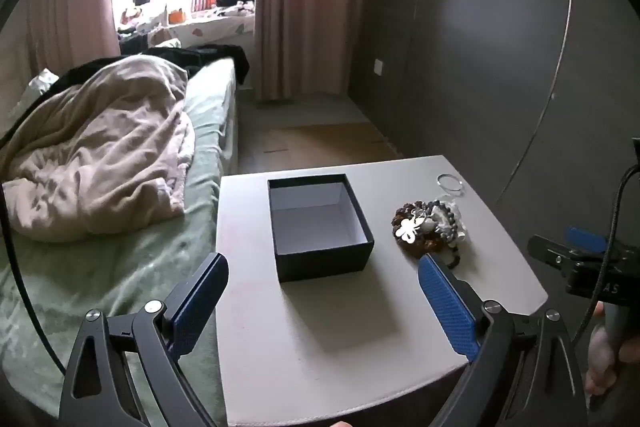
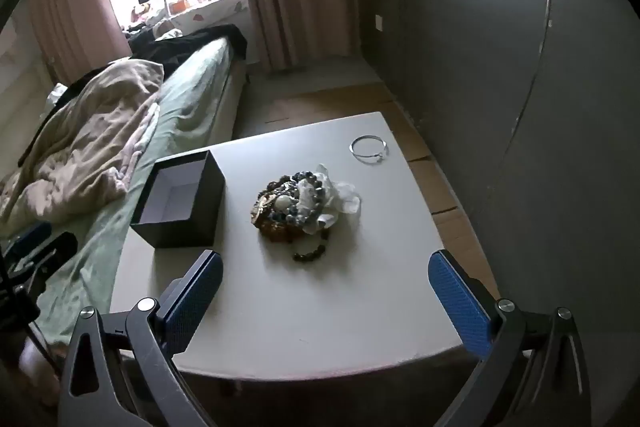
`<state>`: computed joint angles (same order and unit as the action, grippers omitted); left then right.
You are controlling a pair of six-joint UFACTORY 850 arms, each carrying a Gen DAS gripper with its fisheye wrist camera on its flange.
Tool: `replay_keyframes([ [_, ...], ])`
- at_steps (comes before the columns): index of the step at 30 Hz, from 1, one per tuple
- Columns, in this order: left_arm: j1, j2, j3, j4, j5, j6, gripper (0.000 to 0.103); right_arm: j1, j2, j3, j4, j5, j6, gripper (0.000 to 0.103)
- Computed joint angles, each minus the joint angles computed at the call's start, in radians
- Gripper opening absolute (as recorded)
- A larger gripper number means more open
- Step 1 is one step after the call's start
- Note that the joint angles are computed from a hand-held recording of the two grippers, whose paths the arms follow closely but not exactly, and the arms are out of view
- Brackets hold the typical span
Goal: Organize jewelry
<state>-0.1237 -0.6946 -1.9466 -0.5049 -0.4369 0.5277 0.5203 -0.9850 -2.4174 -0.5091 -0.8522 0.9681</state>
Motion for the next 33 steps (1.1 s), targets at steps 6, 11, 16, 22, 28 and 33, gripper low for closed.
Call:
replay_keyframes([
  [6,0.009,0.016,0.017,-0.017,-0.012,0.026,0.096,-0.002,0.043,0.070,-0.019,0.035,0.043,0.103],
  [11,-0.005,0.003,0.007,-0.005,-0.005,0.011,0.096,0.002,0.059,0.096,-0.036,0.037,0.066,0.103],
  [16,-0.015,-0.009,-0.026,0.033,-0.020,-0.053,0.096,0.000,0.036,0.059,-0.036,0.015,0.057,0.103],
  [22,-0.012,-0.020,-0.046,0.001,-0.025,-0.036,0.096,-0.001,0.053,0.086,-0.040,0.036,0.068,0.103],
  [28,-0.007,-0.038,-0.074,-0.006,-0.048,-0.037,0.096,-0.002,0.053,0.084,-0.036,0.034,0.066,0.103],
  [33,-0.006,-0.038,-0.073,-0.013,-0.045,-0.030,0.096,-0.007,0.056,0.088,-0.031,0.041,0.063,0.103],
])
